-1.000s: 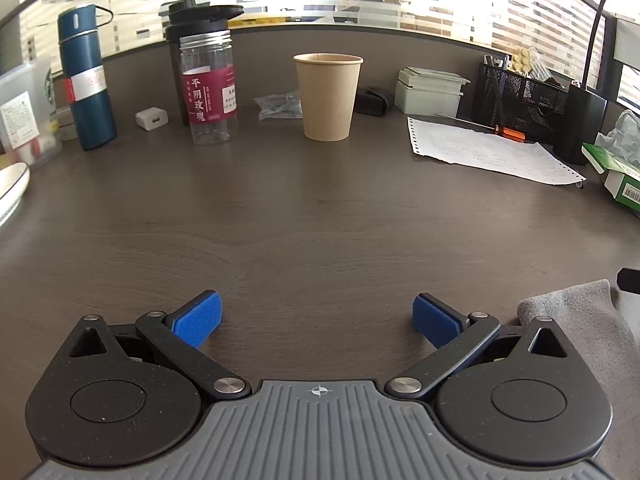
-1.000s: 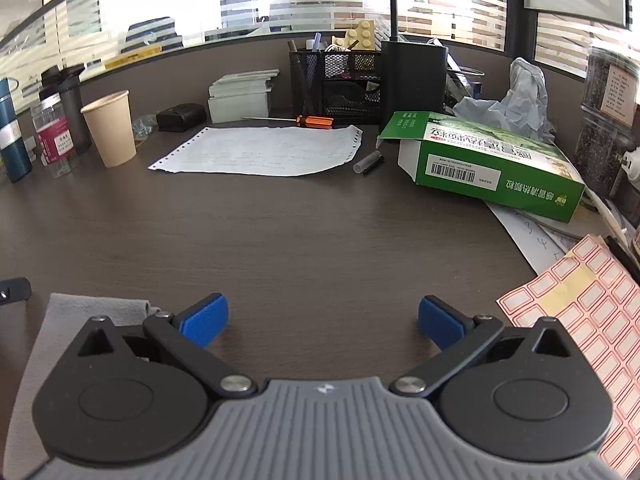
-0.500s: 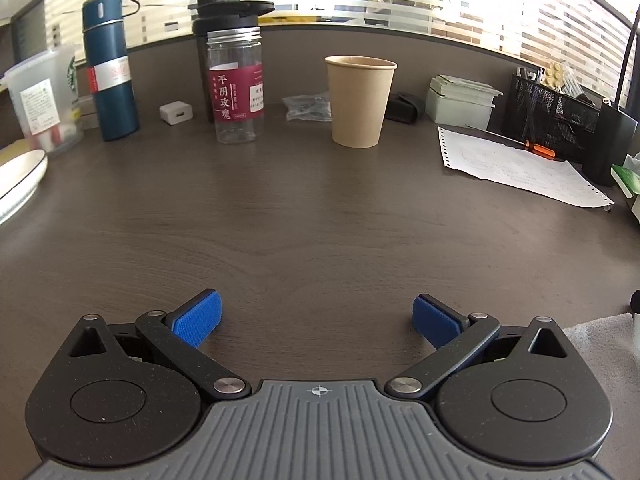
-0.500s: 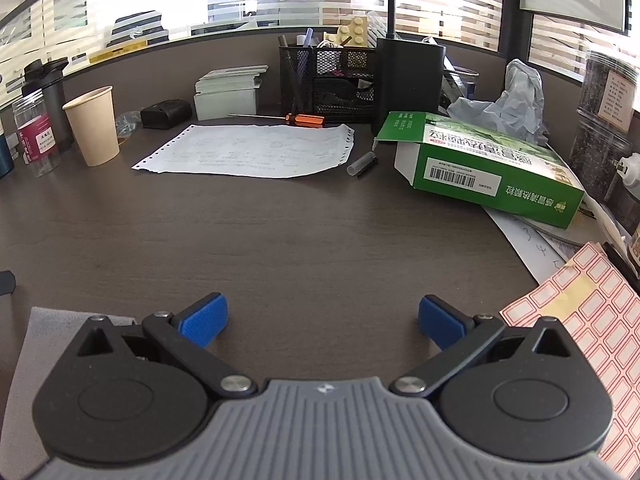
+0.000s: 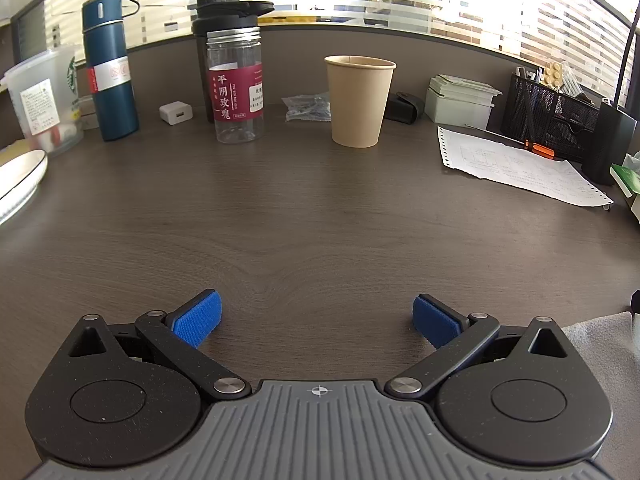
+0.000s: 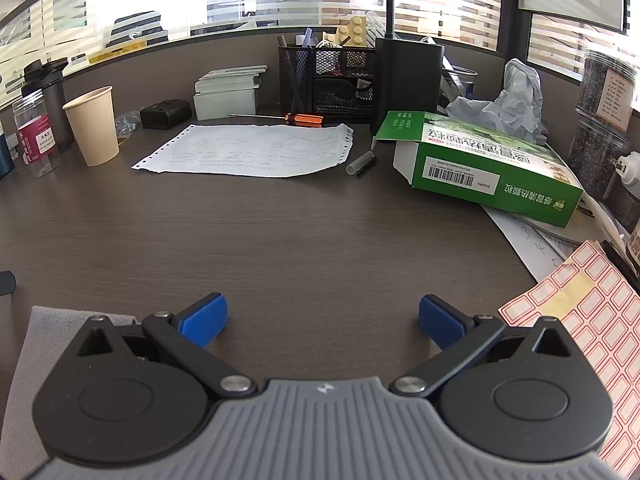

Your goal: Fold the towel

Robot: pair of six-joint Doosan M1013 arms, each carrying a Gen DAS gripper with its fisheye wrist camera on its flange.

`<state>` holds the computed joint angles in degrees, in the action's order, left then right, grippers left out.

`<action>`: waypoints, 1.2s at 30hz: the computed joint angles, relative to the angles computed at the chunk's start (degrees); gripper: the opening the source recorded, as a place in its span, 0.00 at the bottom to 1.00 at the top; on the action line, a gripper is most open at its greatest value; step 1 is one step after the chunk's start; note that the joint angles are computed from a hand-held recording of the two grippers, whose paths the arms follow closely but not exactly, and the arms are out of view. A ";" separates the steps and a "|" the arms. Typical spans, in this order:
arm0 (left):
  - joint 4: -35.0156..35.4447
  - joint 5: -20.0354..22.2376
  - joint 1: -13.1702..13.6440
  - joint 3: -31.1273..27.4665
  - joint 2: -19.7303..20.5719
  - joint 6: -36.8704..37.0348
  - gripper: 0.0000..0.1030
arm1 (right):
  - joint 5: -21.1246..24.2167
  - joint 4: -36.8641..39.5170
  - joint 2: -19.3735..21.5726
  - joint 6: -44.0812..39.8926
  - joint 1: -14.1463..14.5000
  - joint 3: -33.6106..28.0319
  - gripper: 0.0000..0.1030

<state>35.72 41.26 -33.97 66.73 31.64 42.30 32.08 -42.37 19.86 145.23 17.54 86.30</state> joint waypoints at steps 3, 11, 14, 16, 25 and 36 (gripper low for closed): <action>-0.04 -0.03 0.01 0.00 0.00 0.12 1.00 | 0.17 -0.19 0.03 0.31 0.08 -0.05 1.00; -0.71 -0.66 0.02 0.20 -0.09 1.28 1.00 | 0.48 -0.62 0.08 0.88 0.27 -0.12 1.00; -1.13 -0.95 0.06 0.21 -0.09 1.88 1.00 | 0.48 -0.62 0.08 0.88 0.27 -0.12 1.00; -1.20 -1.01 0.06 0.23 -0.09 1.97 1.00 | 0.51 -0.70 0.08 0.97 0.29 -0.11 1.00; -1.79 -1.45 0.07 0.30 -0.13 2.79 1.00 | 1.25 -1.37 0.38 2.12 0.36 -0.52 1.00; -1.87 -1.46 0.03 0.27 -0.11 2.97 1.00 | 1.30 -1.26 0.44 2.02 0.30 -0.63 1.00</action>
<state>33.86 39.80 -33.94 67.00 31.54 45.27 33.38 -43.63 20.30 147.25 17.84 85.67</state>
